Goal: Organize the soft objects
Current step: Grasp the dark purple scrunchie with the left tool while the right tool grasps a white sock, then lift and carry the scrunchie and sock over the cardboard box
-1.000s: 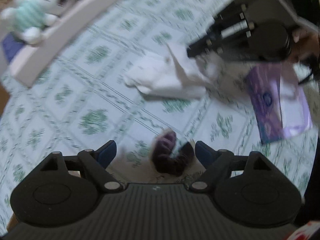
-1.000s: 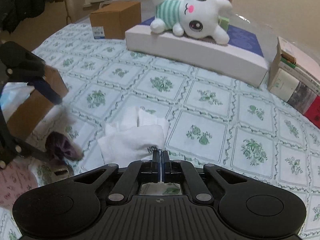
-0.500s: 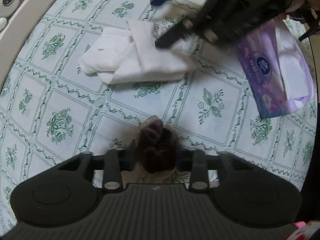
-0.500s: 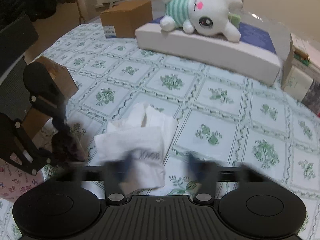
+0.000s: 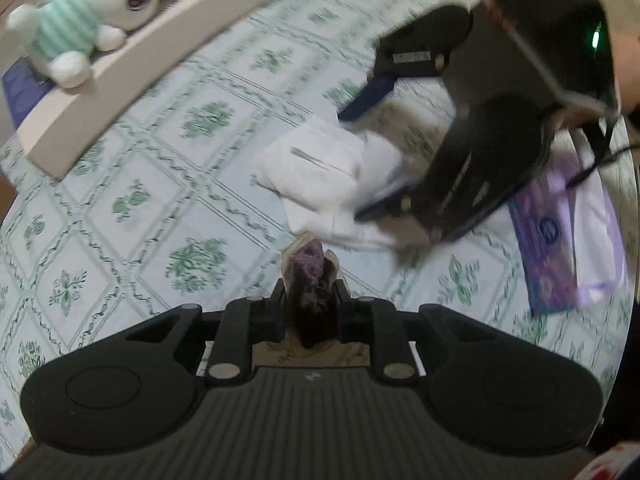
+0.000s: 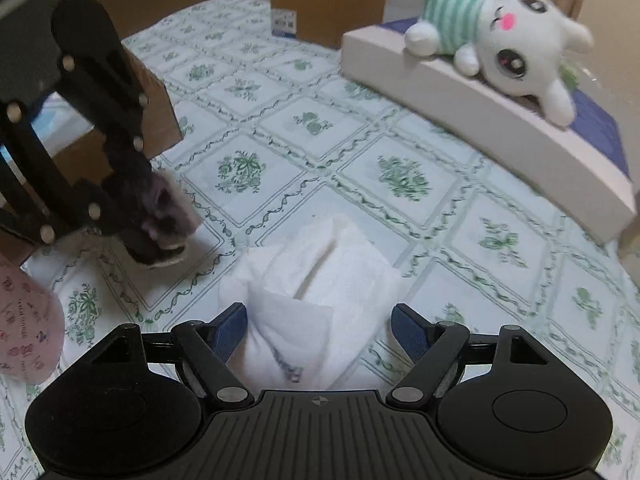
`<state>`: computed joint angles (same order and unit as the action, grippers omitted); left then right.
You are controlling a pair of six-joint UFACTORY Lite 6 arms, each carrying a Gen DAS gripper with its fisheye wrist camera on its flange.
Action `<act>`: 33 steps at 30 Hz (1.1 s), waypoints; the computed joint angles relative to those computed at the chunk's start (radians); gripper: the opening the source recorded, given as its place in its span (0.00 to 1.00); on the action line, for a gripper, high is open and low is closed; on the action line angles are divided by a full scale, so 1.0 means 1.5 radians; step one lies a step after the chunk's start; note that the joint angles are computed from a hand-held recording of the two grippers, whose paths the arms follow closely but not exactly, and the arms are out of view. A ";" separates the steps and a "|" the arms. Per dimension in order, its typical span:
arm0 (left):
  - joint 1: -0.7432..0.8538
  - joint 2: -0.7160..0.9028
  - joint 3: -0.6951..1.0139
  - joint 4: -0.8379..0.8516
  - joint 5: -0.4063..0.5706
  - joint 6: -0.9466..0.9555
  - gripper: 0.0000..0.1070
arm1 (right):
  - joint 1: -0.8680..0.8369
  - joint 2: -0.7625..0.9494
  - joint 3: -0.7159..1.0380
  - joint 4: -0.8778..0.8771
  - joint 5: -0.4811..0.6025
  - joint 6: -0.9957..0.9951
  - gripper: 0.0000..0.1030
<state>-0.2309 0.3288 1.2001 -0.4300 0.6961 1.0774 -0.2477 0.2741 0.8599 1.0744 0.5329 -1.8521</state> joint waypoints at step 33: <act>-0.134 -0.502 -0.182 0.061 0.084 -0.378 0.18 | -0.204 -0.718 -0.181 -0.258 0.344 0.442 0.18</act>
<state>-0.4317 -0.4236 0.9271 -0.3385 0.8217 0.5101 -0.5539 -0.8022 0.5881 0.6869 1.0489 -1.1886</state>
